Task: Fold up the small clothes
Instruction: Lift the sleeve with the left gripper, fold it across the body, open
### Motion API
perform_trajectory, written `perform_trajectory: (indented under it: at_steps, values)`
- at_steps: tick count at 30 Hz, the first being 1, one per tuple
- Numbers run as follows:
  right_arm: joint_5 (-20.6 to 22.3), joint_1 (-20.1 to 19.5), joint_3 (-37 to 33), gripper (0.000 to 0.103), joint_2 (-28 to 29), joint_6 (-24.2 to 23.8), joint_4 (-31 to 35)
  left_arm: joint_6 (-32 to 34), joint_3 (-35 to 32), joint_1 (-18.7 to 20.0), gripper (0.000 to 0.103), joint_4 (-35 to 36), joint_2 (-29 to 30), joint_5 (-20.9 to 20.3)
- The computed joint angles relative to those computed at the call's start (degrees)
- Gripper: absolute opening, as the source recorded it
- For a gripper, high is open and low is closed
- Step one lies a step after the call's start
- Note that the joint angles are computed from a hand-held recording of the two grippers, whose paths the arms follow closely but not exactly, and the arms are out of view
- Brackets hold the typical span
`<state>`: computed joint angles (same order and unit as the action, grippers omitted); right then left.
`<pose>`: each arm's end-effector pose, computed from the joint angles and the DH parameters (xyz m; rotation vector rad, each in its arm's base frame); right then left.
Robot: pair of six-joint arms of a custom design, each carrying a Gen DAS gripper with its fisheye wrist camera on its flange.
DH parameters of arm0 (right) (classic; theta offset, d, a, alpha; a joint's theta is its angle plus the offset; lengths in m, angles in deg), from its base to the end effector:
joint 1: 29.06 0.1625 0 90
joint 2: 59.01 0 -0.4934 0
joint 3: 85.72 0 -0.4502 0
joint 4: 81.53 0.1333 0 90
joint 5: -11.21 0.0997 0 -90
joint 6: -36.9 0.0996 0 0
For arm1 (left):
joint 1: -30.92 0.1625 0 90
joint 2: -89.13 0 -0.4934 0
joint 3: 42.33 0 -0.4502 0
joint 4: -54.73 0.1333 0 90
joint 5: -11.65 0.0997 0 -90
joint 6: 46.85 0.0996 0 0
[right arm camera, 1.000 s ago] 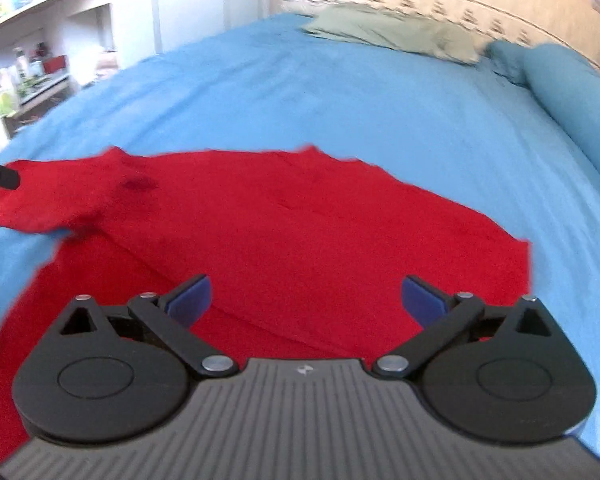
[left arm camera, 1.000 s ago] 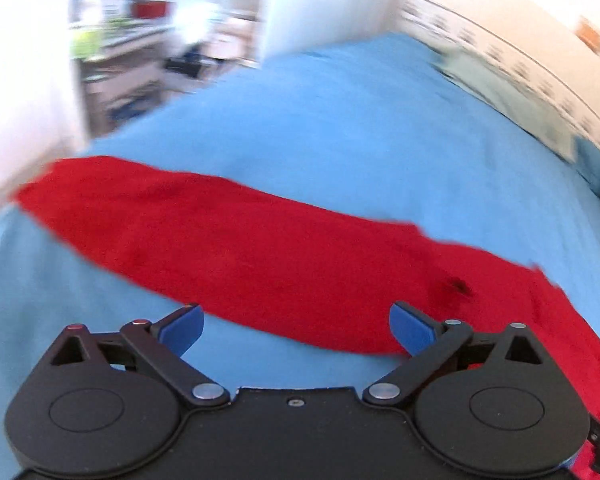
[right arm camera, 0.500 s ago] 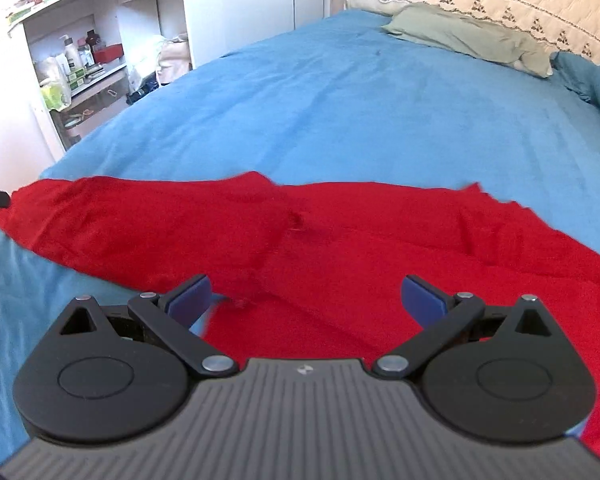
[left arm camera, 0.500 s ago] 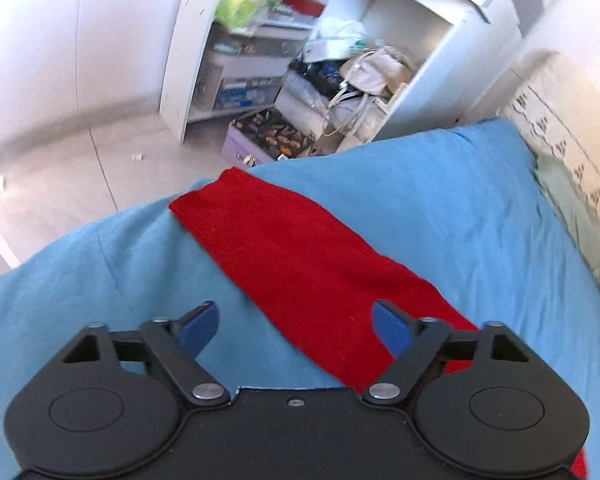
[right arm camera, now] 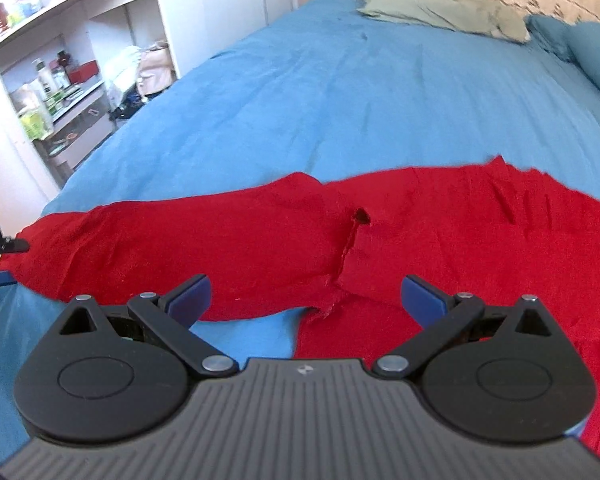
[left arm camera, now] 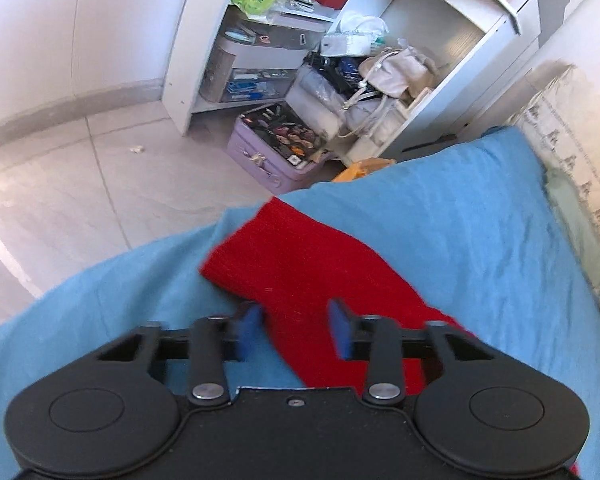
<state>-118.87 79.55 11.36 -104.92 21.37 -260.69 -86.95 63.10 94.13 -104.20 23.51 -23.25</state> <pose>0.3052 -0.6897 0.1675 0.4060 -2.3229 0.8280 -0.1075 -0.6899 0.3224 -0.5850 2.2832 -1.1777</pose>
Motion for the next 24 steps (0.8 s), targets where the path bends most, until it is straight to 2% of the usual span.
perform_trajectory:
  at_steps: [1, 7, 11, 14, 20, 24]
  values:
    - [-0.1, -0.1, 0.0, 0.103, 0.1, 0.5, -0.1, -0.3, -0.2, 0.0, 0.009, 1.0, 0.1, 0.8]
    - [0.5, -1.6, 0.5, 0.103, -0.5, 2.0, -1.3, 2.9, -0.5, -2.4, 0.004, -0.9, 1.3, 5.0]
    - [1.3, -3.0, 1.2, 0.103, -1.7, 1.2, -3.2, 10.5, -2.2, -6.1, 0.004, -5.0, 3.8, 6.8]
    - [2.0, -4.3, 1.8, 0.103, -3.3, 0.5, -3.8, 17.4, -4.9, -9.4, 0.004, -8.4, 6.8, 6.8]
    - [3.6, -7.0, 3.4, 0.103, -8.2, -2.1, -4.7, 27.5, -12.3, -14.8, 0.004, -12.3, 14.7, 1.1]
    - [3.2, -8.9, 4.4, 0.103, -12.2, -5.3, -5.9, 29.0, -17.6, -17.1, 0.004, -10.7, 20.5, -6.3]
